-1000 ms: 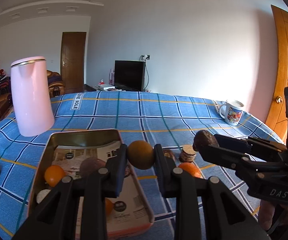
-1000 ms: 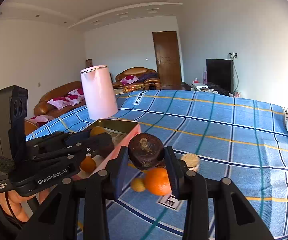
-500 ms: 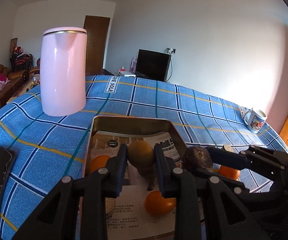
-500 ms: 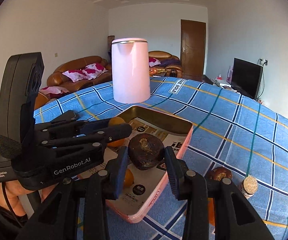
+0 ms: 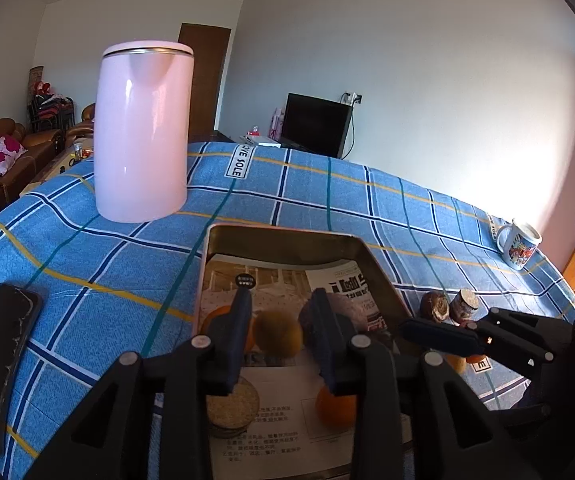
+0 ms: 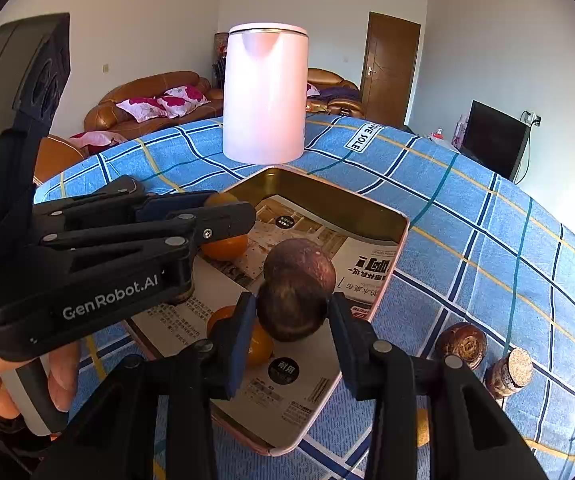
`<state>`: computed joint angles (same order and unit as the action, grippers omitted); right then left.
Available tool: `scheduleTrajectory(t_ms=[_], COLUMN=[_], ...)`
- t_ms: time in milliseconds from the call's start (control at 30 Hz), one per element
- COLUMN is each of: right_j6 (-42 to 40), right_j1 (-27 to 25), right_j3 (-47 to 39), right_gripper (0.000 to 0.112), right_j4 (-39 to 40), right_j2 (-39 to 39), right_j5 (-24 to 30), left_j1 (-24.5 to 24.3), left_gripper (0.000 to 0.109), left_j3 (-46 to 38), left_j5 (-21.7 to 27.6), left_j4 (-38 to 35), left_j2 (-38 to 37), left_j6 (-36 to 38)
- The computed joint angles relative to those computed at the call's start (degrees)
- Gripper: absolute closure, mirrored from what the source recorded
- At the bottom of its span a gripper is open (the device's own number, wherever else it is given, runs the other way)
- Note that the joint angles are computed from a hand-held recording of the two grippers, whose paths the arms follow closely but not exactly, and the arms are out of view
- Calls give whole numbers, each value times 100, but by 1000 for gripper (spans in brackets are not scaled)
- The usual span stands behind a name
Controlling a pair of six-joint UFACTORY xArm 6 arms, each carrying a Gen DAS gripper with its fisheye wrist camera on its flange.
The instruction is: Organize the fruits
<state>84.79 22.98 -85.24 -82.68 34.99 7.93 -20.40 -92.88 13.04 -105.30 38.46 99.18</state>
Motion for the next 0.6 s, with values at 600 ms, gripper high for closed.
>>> scheduleTrajectory(t_ms=[600], right_j6=[1329], right_j1=[-67], right_j3=[1497], right_gripper=[62], right_j4=[-1571], right_j2=[-1103], right_j5=[793], left_j1=[34], left_gripper=[33], left_j3=[282], left_j5=[115], left_j4=[-1378], left_j2=[-270], left_j6=[1240])
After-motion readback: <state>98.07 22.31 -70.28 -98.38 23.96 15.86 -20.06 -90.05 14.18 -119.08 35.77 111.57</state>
